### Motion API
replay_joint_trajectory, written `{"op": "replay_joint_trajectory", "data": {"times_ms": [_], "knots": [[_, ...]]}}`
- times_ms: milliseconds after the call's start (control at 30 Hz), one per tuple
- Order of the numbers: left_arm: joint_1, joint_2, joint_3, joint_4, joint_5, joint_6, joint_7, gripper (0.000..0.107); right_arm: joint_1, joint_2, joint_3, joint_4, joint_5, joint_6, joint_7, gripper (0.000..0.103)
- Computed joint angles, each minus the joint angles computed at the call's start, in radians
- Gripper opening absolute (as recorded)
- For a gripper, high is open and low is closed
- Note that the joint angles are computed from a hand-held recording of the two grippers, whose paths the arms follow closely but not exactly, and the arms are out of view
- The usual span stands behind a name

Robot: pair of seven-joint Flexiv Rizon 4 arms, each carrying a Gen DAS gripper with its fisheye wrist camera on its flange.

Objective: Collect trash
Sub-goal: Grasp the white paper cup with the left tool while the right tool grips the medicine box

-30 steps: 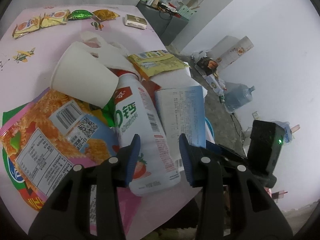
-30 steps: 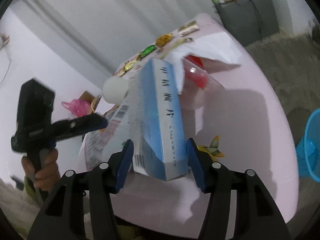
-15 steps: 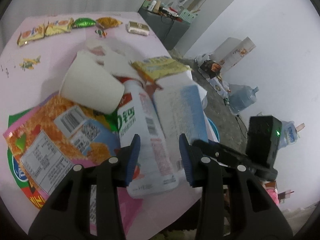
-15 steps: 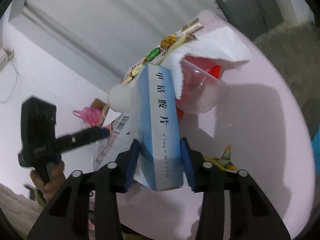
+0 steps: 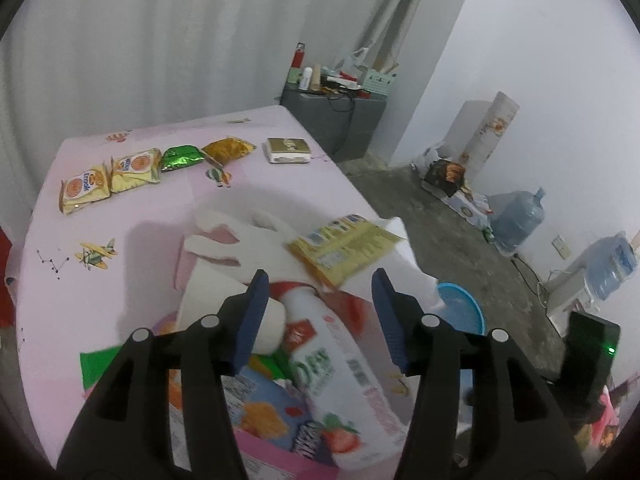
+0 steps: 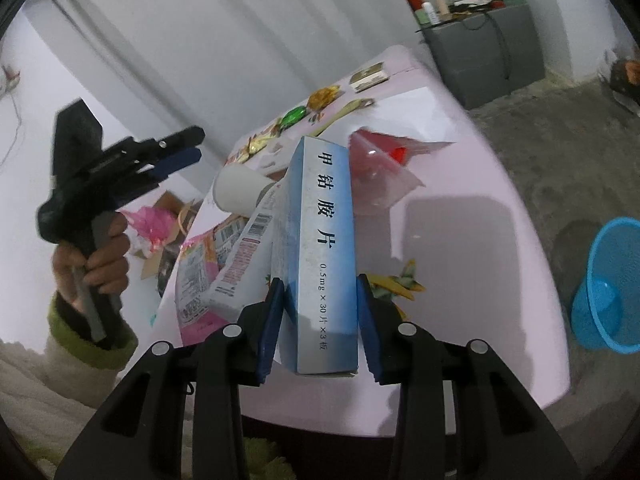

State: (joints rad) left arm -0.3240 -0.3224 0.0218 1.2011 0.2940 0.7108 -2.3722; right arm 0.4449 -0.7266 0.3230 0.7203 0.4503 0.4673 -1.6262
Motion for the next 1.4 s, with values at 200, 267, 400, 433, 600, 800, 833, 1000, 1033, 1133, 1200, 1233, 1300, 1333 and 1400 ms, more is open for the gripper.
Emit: {"op": "replay_joint_trajectory", "data": {"times_ms": [200,267,400,433,600,800,833,1000,1033,1133,1200,1233,1300,1333,1400], "knots": [[0.058,0.018,0.014,0.059,-0.091,-0.017,-0.080,0.050,-0.027,0.011,0.007,0.015,0.035,0.031,0.021,0.035],[0.078,0.033,0.020,0.100,-0.115,-0.002,-0.127,0.055,-0.030,0.013,0.009,0.018,0.039,0.038,0.019,0.035],[0.115,0.050,0.019,0.158,-0.149,-0.008,-0.158,0.060,-0.029,0.007,0.011,0.009,0.043,0.037,0.017,0.035],[0.129,0.052,0.012,0.175,-0.176,-0.001,-0.145,0.060,-0.030,0.004,0.012,0.005,0.044,0.033,0.018,0.035],[0.183,0.069,-0.021,0.290,-0.346,0.102,-0.078,0.056,-0.029,0.004,0.010,0.005,0.044,0.029,0.028,0.034],[0.192,0.073,-0.038,0.331,-0.430,0.144,-0.002,0.037,-0.025,-0.004,0.008,-0.010,0.044,0.020,0.044,0.031],[0.191,0.073,-0.038,0.331,-0.432,0.145,0.008,0.033,-0.022,-0.007,0.008,-0.012,0.043,0.019,0.046,0.031],[0.169,0.074,-0.024,0.289,-0.365,0.109,0.016,0.015,-0.012,0.001,0.004,0.002,0.030,0.027,0.037,0.031],[0.161,0.075,-0.022,0.276,-0.341,0.097,0.014,0.011,-0.007,0.004,0.001,0.007,0.024,0.034,0.032,0.031],[0.155,0.091,-0.021,0.281,-0.326,0.106,0.009,0.007,0.005,0.013,-0.005,0.021,0.002,0.048,0.020,0.030],[0.149,0.105,-0.021,0.284,-0.312,0.113,0.000,0.003,0.010,0.019,-0.007,0.030,-0.009,0.059,0.017,0.030],[0.145,0.113,-0.019,0.285,-0.300,0.115,-0.008,0.002,0.009,0.020,-0.005,0.034,-0.008,0.065,0.015,0.030],[0.139,0.126,-0.019,0.279,-0.274,0.112,-0.023,0.002,0.000,0.024,0.007,0.037,0.005,0.073,0.006,0.030],[0.135,0.135,-0.020,0.278,-0.260,0.113,-0.030,0.002,-0.002,0.029,0.010,0.042,0.010,0.080,0.001,0.030],[0.128,0.150,-0.022,0.269,-0.232,0.112,-0.044,0.002,-0.007,0.042,0.014,0.058,0.017,0.097,-0.010,0.030]]}}
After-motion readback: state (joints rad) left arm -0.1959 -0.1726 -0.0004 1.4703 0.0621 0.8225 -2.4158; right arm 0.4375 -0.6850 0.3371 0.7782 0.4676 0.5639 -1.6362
